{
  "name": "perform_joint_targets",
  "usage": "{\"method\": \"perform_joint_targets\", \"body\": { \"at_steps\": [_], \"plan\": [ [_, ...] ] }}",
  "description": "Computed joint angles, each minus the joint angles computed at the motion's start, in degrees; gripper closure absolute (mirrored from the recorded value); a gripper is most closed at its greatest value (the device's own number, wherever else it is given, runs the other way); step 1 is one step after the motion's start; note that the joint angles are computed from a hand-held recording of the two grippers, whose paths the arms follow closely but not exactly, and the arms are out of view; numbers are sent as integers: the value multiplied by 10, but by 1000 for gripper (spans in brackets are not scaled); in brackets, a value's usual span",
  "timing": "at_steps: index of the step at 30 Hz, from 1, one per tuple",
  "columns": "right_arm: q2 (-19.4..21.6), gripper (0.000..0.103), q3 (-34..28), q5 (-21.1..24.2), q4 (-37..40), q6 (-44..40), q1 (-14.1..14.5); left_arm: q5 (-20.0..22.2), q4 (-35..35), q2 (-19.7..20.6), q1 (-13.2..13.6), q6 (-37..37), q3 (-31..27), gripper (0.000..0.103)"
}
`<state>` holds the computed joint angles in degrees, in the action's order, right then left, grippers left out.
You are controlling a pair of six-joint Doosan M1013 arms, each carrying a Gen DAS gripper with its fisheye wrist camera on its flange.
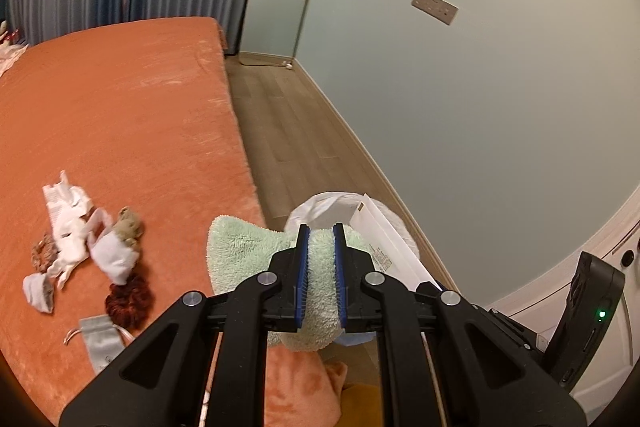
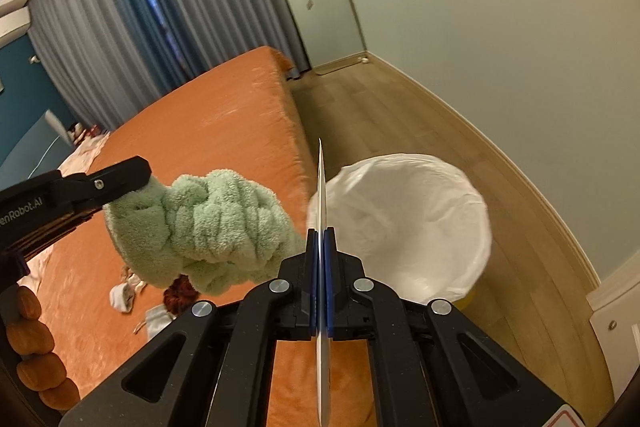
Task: Collect trash
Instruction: 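Carry towel and paper strip to the bin and open both tools, then grasp the grey pouch with the left tool while the right tool grasps the white glove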
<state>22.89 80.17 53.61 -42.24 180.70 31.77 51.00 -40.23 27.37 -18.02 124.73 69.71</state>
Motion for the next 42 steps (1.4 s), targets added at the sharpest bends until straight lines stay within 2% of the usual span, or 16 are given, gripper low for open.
{"method": "perform_joint_targets", "body": {
  "at_steps": [7,10,12,14,18,20,22,26,28,34,42],
  "plan": [
    [-16,100,33,12,9,35,-15,22,-9,23,-26,-8,-31,92],
    [-15,100,37,15,16,38,-19,2,-9,27,-36,-22,-33,84],
    [-13,96,34,12,23,32,-23,-21,2,25,-40,-36,-28,54],
    [-8,93,31,16,24,30,-24,-39,20,23,-41,-58,-24,41],
    [-5,93,30,5,38,14,-32,-44,52,27,-39,-80,-27,41],
    [-4,87,27,4,40,11,-34,-49,64,29,-35,-90,-25,41],
    [-3,74,26,5,35,16,-33,-47,72,32,-30,-102,-27,41],
    [4,71,12,13,32,4,-27,-47,76,32,-18,-117,-24,41],
    [10,65,1,23,30,-6,-23,-47,80,31,-13,-123,-20,41],
    [25,60,-29,30,33,-32,-11,-64,106,20,1,-133,1,41],
    [55,52,-79,26,61,-87,6,-58,128,16,36,-172,14,39]
  ]
}}
